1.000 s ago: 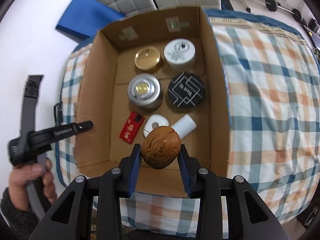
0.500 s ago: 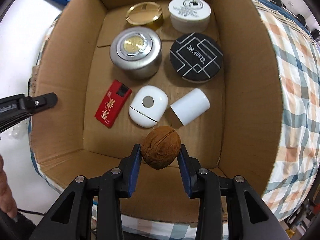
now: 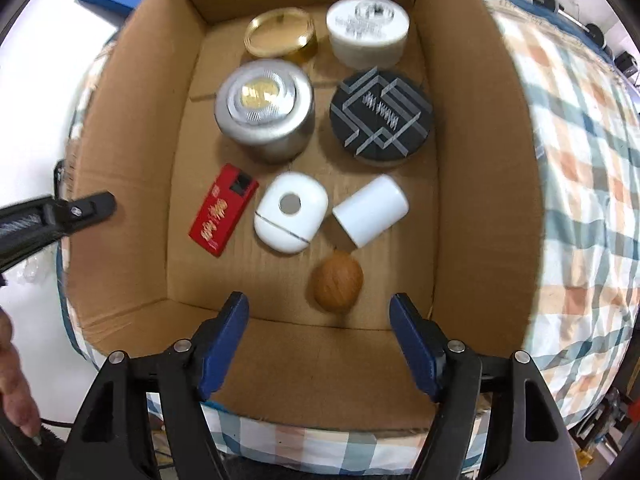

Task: Organize rigid objects

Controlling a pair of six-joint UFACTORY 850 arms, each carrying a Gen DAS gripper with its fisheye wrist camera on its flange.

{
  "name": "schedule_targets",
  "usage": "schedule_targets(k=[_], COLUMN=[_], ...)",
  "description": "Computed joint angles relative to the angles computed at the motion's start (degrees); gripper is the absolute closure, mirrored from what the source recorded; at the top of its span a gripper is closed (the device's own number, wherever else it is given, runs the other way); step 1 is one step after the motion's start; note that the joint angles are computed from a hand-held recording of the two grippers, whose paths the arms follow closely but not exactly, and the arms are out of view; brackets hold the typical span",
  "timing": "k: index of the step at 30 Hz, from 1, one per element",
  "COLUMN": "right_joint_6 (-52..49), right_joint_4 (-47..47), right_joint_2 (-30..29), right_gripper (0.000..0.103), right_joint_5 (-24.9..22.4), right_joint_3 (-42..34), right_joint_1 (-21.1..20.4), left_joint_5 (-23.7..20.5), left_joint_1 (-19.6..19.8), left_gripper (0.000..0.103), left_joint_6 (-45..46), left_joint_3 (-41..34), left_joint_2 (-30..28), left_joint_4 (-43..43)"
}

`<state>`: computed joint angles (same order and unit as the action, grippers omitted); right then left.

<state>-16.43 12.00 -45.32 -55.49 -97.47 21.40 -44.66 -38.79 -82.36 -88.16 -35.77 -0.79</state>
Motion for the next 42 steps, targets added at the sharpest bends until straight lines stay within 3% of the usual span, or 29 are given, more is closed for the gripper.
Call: schedule_targets(k=[2, 4, 9, 14, 17, 21, 26, 29, 42], right_joint_6=[0.66, 1.54, 3.77, 5.03, 5.27, 4.64, 2.7, 1.13, -3.85], right_joint_4=[-0.59, -1.12, -2.36, -2.8, -2.2, -1.68, -0.41, 1.23, 7.49], right_joint_2=[0.61, 1.04, 1.51, 1.56, 2.27, 3.92, 6.85, 8.54, 15.35], right_gripper=[0.019, 0.004, 0.0, 0.0, 0.0, 0.0, 0.0, 0.0, 0.0], right_joint_5=[0.73, 1.69, 2.27, 2.18, 2.08, 2.71, 3.47, 2.8, -1.56], right_joint_3=[-0.22, -0.61, -2.41, -4.44, -4.76, -4.05, -2.61, -2.39, -4.53], right_joint_1=[-0.17, -0.39, -1.2, -1.73, -2.36, -3.18, -4.18, -5.06, -9.59], left_joint_5=[-0.11, -0.1, -1.11, -7.85, -14.66, -19.27, -23.67, -26.36, -40.7], left_joint_1=[-0.01, -0.02, -0.29, -1.85, -3.38, -5.3, -7.2, -8.2, -12.56], left_gripper=[0.097, 0.097, 0.097, 0.091, 0.069, 0.02, 0.016, 0.006, 0.0], left_joint_6=[0.02, 0.03, -0.39, -3.02, -5.23, -8.28, -8.86, -8.14, -4.01], left_joint_3=[-0.11, -0.09, -0.62, -4.61, -8.47, -11.54, -16.86, -21.36, -47.87], left_joint_2=[-0.05, -0.05, -0.01, -0.5, -1.39, -1.3, -2.04, -3.5, -13.87], left_joint_4=[0.01, 0.02, 0.84, 5.84, 10.05, 14.42, 18.23, 19.99, 26.22])
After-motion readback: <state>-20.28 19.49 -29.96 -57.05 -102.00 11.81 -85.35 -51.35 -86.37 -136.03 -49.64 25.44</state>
